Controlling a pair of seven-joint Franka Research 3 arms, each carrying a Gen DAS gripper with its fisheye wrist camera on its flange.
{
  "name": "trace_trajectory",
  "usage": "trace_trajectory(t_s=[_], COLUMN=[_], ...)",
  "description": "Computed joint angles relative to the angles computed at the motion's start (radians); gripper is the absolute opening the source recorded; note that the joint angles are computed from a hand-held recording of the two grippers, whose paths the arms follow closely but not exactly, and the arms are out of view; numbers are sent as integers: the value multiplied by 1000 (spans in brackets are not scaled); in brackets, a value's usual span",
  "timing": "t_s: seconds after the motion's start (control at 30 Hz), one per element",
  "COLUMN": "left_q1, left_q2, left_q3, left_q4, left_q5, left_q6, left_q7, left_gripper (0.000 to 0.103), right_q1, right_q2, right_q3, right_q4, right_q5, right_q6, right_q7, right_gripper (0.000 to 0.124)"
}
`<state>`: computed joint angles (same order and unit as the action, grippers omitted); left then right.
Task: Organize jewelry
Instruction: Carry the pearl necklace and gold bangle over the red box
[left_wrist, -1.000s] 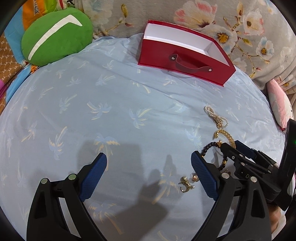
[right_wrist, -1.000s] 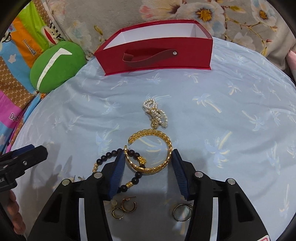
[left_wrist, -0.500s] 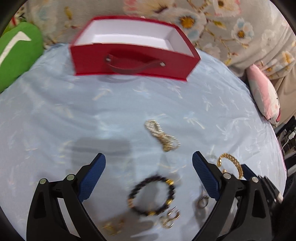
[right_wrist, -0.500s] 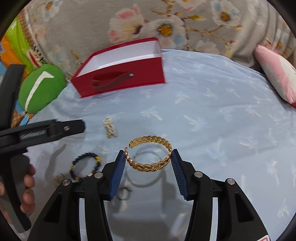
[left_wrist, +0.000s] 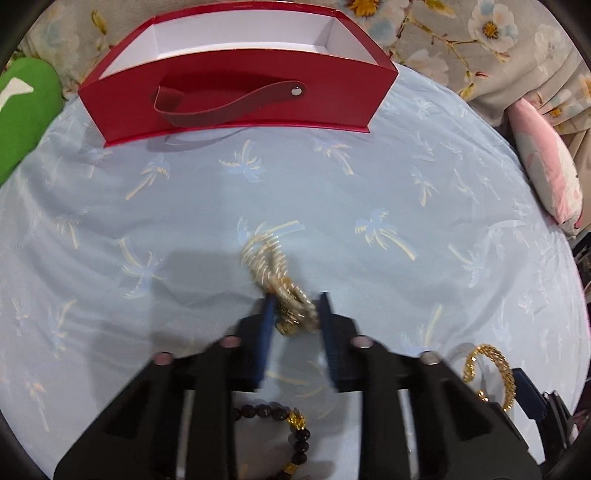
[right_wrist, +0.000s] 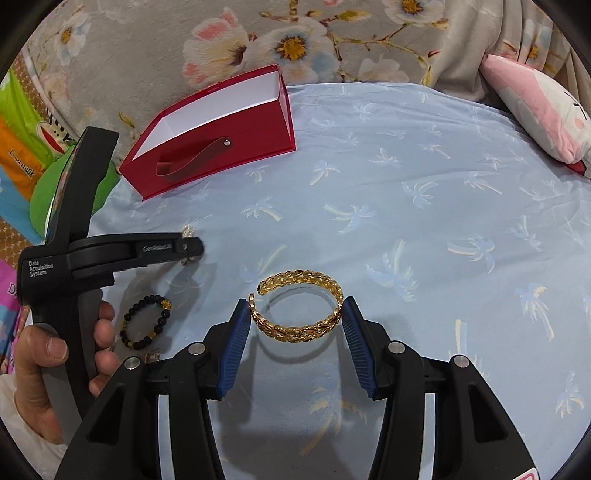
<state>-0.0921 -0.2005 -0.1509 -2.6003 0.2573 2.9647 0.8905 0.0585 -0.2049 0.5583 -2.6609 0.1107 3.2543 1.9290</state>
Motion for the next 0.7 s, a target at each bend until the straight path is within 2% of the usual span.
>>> trace_trajectory(t_s=[0.03,0.13,0.3,0.53,0.7], left_q1=[-31,-8,-35,-10,17], left_q2=[-10,-64,-232,-500,-613], left_q3=[32,25,79,119,129], left_q4=[-12,-53,-154,-263,-276], left_q5=[-55,-39,-84,-94,-90], left_q6=[7,25,32,-26,-63], left_q7=[50,38,84,125,153], left_gripper=[14,11,11,11,11], right_q1=[14,44,92,137,164], right_q2=[3,0,-27,-67,-62], right_q3=[-13,-37,-65,-70,-79], right_q4=[1,1,-6,10,73], right_q5=[2,12,40,74,81], right_q6=[4,10,21,35,54], right_q7=[-2,-15,-39,-80,-133], right_gripper=[50,50,50,50,50])
